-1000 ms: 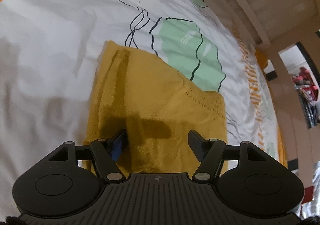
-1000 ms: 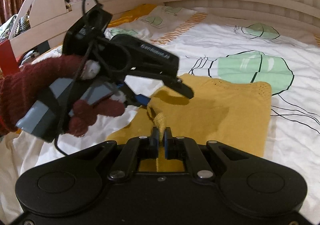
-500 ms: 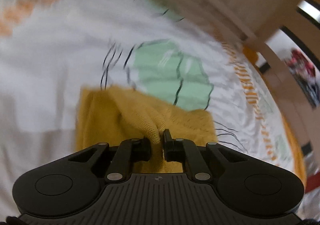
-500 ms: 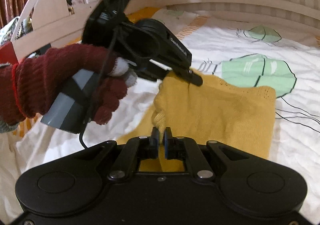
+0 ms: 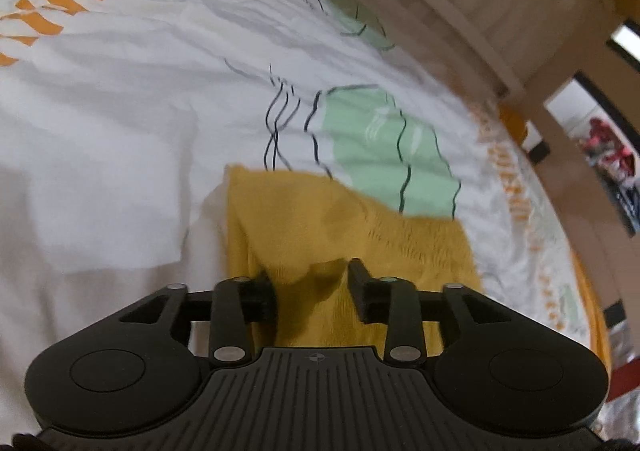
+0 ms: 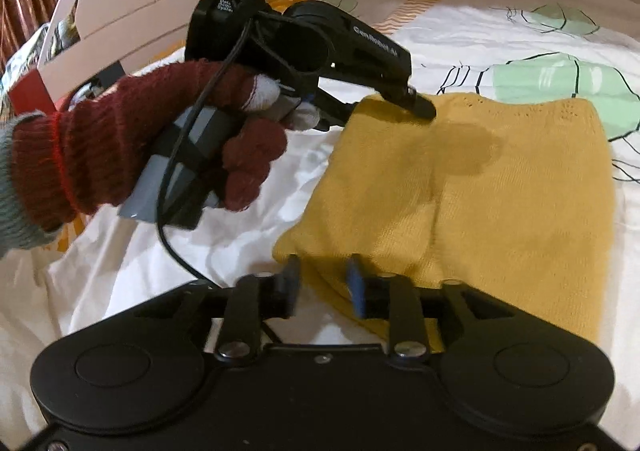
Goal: Fold small clothes
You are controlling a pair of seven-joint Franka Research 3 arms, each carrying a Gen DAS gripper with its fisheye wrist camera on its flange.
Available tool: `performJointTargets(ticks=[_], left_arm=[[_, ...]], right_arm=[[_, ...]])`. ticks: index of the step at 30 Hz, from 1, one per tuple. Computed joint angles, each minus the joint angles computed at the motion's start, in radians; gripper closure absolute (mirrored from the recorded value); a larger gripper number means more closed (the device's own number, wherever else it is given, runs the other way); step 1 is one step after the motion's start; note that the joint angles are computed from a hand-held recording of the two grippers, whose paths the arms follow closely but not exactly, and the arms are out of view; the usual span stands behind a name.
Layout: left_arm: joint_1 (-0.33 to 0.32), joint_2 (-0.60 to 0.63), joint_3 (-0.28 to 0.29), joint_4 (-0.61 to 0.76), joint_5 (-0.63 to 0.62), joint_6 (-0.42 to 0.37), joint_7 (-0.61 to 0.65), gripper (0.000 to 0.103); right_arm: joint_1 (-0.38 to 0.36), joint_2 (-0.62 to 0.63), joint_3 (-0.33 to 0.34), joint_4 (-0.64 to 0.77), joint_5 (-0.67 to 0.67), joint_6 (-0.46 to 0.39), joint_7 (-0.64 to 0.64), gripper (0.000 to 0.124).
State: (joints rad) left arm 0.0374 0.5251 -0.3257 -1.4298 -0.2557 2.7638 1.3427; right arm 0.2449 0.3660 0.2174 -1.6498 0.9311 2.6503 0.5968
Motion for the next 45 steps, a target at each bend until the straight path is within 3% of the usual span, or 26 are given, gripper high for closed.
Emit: performJointTargets(ticks=[7,11,13,15,20,22,25,30,35,38,42,45], left_arm=[[-0.043,0.121,0.065,0.186,0.071,-0.054,-0.121,0.064],[-0.088,0.145,0.135,0.237,0.187,-0.076,-0.189,0.064],[-0.103,0.137,0.161,0.241,0.248,-0.097,-0.207,0.064],[-0.108,0.104,0.177,0.204,0.293,-0.083,-0.227,0.064],[-0.105,-0.032,0.185,0.05,0.364,-0.061,-0.273,0.064],[-0.107,-0.091,0.176,-0.01,0.387,-0.091,-0.257,0.063],[-0.072,-0.188,0.114,-0.13,0.333,-0.105,-0.131,0.062],[-0.095,-0.331,0.124,-0.297,0.294,-0.147,-0.126,0.062],[-0.122,-0.404,0.155,-0.384,0.327,-0.142,-0.237,0.062],[-0.123,-0.43,0.155,-0.424,0.303,-0.096,-0.259,0.052],[-0.131,-0.43,0.15,-0.445,0.292,-0.036,-0.267,0.034],[-0.138,-0.409,0.143,-0.443,0.286,-0.012,-0.255,0.034]], right_arm=[[-0.004,-0.015,0.005,-0.011,0.034,-0.002,-0.013,0.077],[-0.01,-0.024,0.006,-0.02,0.066,-0.003,-0.028,0.076],[-0.016,-0.037,0.008,-0.029,0.097,-0.001,-0.048,0.068],[-0.02,-0.04,0.01,-0.026,0.133,0.0,-0.072,0.056],[-0.01,-0.042,-0.006,-0.022,0.144,0.009,-0.059,0.046],[-0.009,-0.041,-0.012,-0.023,0.137,0.006,-0.033,0.046],[-0.015,-0.042,-0.013,-0.023,0.147,-0.012,0.002,0.045],[0.012,-0.006,-0.005,0.012,0.1,-0.024,0.023,0.043],[0.011,0.043,0.013,0.073,0.045,-0.178,0.059,0.042],[-0.014,-0.014,0.018,0.02,0.098,-0.208,0.012,0.041],[-0.028,-0.074,-0.028,-0.018,0.122,-0.192,0.015,0.035],[-0.046,-0.077,-0.068,0.005,0.127,-0.151,0.107,0.028]])
